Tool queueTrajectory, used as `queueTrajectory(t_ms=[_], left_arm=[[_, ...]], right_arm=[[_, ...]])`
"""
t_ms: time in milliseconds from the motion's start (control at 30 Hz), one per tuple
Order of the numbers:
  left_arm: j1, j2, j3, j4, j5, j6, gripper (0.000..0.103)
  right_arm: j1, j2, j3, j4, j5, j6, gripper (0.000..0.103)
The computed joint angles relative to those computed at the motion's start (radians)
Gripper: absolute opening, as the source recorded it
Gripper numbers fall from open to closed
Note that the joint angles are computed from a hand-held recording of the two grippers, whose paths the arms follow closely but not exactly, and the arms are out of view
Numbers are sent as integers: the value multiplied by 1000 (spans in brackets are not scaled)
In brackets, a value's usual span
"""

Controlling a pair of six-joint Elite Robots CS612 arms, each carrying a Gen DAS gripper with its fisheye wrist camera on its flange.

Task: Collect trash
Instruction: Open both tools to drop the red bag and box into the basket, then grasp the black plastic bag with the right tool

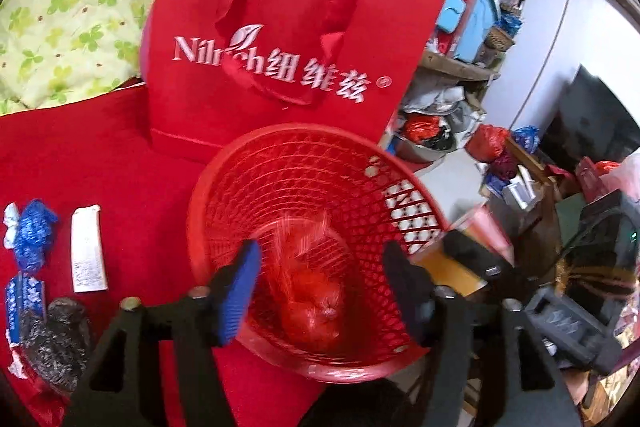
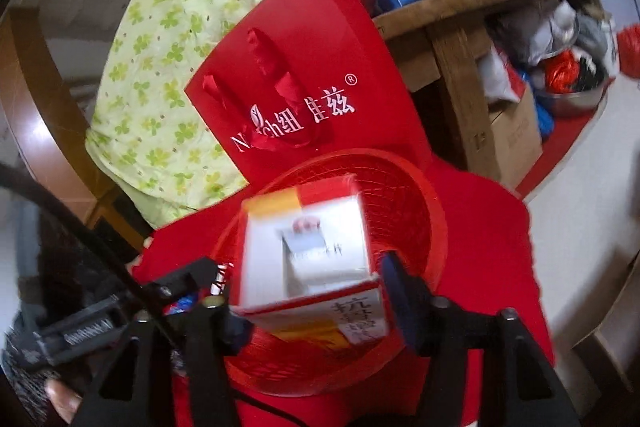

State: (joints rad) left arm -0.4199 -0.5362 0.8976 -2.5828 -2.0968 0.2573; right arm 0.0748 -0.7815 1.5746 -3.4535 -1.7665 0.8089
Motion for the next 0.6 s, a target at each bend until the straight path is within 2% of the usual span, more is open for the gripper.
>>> queueTrajectory(t_ms=[133, 233, 333, 500, 600], left_arm=[[19, -22, 38, -48, 10, 8, 70], [35, -57, 108, -161, 64, 20, 71], [52, -96, 191, -288, 169, 33, 71], [84, -131, 283, -424, 314, 47, 74], [128, -134, 307, -445, 355, 13, 75]], right_arm=[[13, 1, 2, -30, -32, 3, 69], [32, -2, 7, -73, -60, -30, 69], [55, -2, -4, -103, -74, -85, 69], [97, 10, -61, -115, -43, -182, 69], [118, 24, -109, -91, 10, -233, 69]])
